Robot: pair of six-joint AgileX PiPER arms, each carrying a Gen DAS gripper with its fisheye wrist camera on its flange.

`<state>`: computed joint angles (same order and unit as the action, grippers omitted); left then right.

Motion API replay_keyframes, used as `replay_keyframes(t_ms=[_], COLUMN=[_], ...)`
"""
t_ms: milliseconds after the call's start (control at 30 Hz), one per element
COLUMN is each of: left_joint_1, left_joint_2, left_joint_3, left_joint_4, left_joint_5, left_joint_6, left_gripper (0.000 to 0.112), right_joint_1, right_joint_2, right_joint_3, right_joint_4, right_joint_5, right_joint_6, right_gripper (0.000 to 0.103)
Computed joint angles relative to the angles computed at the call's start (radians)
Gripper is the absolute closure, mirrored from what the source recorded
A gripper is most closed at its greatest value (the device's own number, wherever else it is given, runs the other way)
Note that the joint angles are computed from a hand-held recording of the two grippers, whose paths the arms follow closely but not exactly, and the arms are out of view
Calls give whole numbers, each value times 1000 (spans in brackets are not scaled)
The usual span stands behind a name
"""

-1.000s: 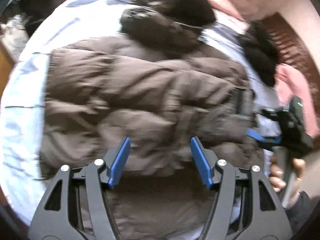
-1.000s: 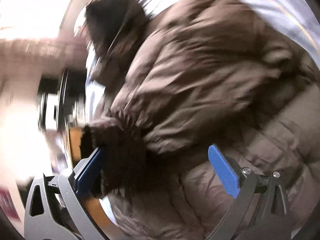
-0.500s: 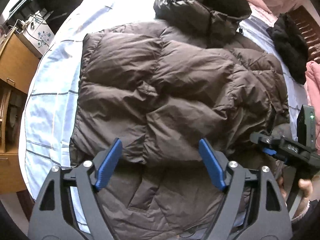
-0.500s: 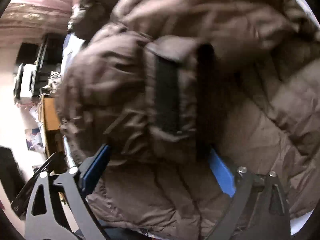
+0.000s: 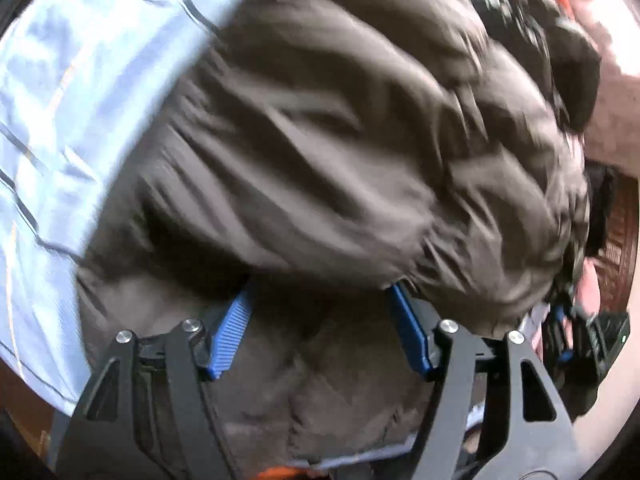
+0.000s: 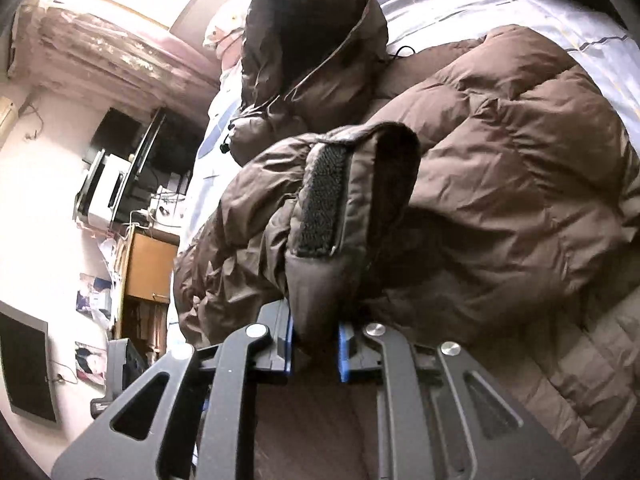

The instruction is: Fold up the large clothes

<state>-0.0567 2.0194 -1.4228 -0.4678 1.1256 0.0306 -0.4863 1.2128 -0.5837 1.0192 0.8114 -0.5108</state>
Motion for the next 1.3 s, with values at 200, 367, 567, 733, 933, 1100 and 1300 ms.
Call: replay_keyframes(t_ms=[200, 367, 567, 733, 933, 1100, 1300], left_joint_1=[57, 74, 70, -23, -98, -145, -356], left_joint_2=[-66, -94, -44, -92, -71, -75, -265], left_joint_3=[91, 121, 92, 101, 69, 52, 73], left_joint_4=[-74, -38, 36, 243, 396, 456, 703], left_joint_5=[-123, -211, -187, -235, -233, -218, -226], left_joint_6=[-1, -85, -129, -232, -300, -356, -526], left_gripper=[31, 41, 95, 96, 92, 90, 48], right_joint_1=[68, 64, 74, 195, 195, 72, -1], right_joint_2=[31, 43, 48, -37, 140, 241, 8], right_joint_3=[-6, -1, -9, -68, -66, -51, -50], right_joint_4=[-53, -50, 5, -92, -180, -49, -281], right_joint_5=[-62, -68, -80, -234, -270, -161, -145], right_joint_6=[62, 60, 6, 40, 142, 6, 307], right_gripper=[86, 86, 86, 87, 86, 70, 20])
